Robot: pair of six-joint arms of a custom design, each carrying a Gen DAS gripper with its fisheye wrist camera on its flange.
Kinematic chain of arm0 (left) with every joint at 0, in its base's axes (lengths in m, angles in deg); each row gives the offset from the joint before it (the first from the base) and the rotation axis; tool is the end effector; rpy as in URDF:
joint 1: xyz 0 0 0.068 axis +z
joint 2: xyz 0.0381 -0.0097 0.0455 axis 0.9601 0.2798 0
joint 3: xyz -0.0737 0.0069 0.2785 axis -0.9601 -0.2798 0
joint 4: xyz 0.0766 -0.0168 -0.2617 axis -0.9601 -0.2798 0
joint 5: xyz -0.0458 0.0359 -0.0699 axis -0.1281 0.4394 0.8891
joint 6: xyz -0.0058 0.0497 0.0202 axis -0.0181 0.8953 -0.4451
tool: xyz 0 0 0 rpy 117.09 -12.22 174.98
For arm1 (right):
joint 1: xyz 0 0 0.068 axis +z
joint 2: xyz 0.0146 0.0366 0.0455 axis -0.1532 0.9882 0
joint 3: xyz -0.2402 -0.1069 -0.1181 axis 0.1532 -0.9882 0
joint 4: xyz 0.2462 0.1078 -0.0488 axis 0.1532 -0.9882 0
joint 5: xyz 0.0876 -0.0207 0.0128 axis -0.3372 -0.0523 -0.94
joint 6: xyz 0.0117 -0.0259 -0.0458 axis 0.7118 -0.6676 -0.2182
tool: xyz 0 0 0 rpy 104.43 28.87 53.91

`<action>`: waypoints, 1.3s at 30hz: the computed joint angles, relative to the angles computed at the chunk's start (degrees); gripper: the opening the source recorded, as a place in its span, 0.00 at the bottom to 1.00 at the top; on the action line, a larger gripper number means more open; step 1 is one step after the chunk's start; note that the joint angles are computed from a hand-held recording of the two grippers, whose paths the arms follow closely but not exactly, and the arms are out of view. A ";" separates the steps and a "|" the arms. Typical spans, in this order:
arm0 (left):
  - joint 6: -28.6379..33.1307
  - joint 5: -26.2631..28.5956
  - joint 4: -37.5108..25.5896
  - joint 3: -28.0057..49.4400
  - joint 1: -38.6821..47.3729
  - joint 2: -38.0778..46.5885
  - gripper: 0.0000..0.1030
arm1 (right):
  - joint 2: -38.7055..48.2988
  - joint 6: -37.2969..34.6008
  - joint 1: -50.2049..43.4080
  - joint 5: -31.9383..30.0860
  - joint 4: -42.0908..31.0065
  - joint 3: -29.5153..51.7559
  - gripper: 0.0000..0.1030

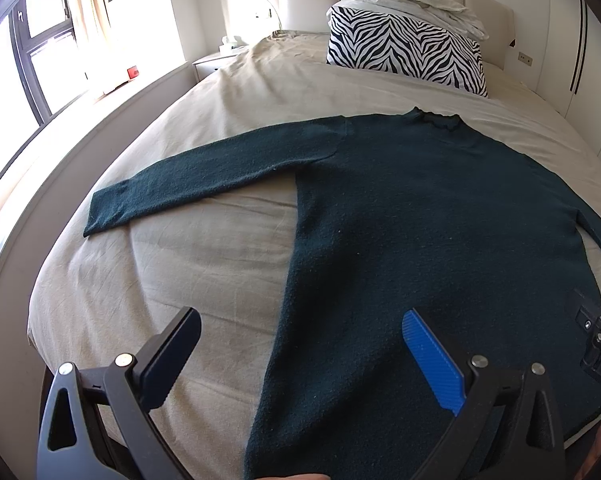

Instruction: Fold small clothes

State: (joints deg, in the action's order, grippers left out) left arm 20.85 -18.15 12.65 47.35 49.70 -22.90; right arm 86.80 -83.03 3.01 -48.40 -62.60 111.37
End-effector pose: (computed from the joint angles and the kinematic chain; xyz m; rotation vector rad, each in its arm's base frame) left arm 0.1732 -0.0569 0.2084 -0.6607 2.4368 0.3100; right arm 0.1986 0.0404 0.3310 -0.4124 2.5487 -0.0110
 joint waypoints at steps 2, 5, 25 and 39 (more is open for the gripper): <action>0.00 -0.04 0.06 -0.05 -0.03 -0.01 1.00 | 0.00 0.02 0.05 0.04 0.01 0.01 1.00; 0.19 0.07 0.12 -0.09 0.05 -0.06 1.00 | 0.06 -0.04 -0.03 -0.06 -0.02 0.04 1.00; 0.84 0.52 1.88 -3.01 1.08 -1.44 1.00 | -0.02 0.27 0.60 0.32 0.05 -0.19 1.00; 0.70 0.53 2.26 -3.12 0.99 -1.03 1.00 | 0.00 0.30 0.55 0.21 0.10 -0.36 1.00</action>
State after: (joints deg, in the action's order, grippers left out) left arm 21.55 -17.62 14.91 44.24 50.70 -23.94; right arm 86.80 -82.73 3.57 -48.19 -62.50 111.01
